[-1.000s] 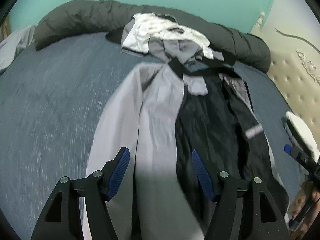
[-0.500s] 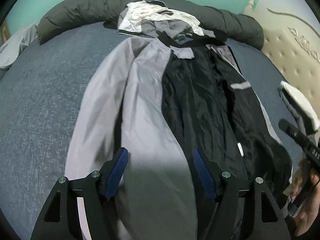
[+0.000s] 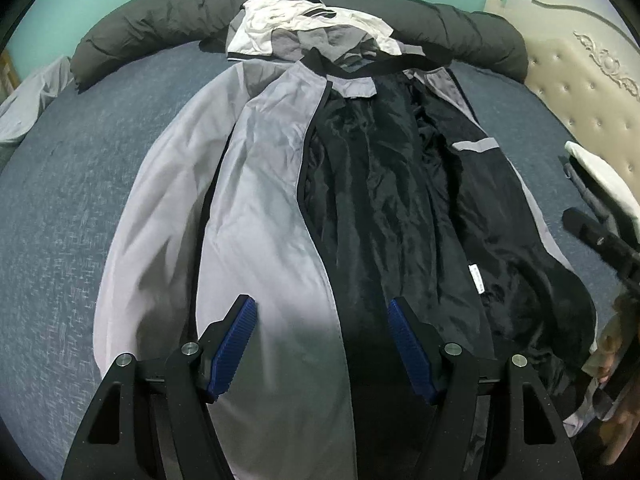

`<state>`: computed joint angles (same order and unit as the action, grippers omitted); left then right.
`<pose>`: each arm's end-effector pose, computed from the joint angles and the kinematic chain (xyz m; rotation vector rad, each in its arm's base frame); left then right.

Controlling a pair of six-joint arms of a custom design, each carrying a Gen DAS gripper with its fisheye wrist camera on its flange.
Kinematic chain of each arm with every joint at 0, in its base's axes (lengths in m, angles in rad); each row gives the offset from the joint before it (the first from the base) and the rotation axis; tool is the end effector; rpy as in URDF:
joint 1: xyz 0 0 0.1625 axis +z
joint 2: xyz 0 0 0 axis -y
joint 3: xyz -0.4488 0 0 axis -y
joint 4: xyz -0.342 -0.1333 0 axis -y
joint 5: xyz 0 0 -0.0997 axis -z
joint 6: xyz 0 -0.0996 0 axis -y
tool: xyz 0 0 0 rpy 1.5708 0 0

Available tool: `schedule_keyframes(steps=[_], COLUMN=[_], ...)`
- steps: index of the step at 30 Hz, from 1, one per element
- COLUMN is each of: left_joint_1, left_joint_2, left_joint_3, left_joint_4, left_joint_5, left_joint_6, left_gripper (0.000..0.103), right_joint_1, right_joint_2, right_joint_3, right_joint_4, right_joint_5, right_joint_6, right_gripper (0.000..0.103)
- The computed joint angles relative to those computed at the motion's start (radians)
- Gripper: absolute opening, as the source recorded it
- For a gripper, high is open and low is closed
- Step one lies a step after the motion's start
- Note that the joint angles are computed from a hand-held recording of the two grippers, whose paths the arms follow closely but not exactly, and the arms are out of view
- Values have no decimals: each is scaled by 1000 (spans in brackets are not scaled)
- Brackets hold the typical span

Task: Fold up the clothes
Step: 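Lower the held jacket toward the bed with both grippers, then open both grippers and release the jacket flat on the bed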

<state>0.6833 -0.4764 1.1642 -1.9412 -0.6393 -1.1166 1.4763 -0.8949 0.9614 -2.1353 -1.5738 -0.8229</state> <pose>-0.4387 -0.6321 0.0636 -0.0783 2.2828 -0.7680 0.0610 -0.7663 0.4500 1.0133 -2.6612 0.6474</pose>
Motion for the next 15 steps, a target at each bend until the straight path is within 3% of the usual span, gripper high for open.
schedule_keyframes(steps=[11,12,14,15], left_joint_1=[17,18,20,19], left_joint_2=[11,7,-1,-4], left_joint_3=[-2,10,30,37], left_joint_4=[11,-7,-31,-39], left_joint_5=[-21,-27,-36,-38], left_joint_6=[5,11,19,24], left_gripper=[70,67,46,43], right_joint_1=[-9,-10,-15,-15], right_joint_2=[24,25,32,38], right_joint_3=[-71,-75,-95,-106], right_joint_4=[41,46,70,82], right_joint_5=[16,23,38,42], right_joint_6=[-7,-1,21,29], right_gripper=[74,74,74,74])
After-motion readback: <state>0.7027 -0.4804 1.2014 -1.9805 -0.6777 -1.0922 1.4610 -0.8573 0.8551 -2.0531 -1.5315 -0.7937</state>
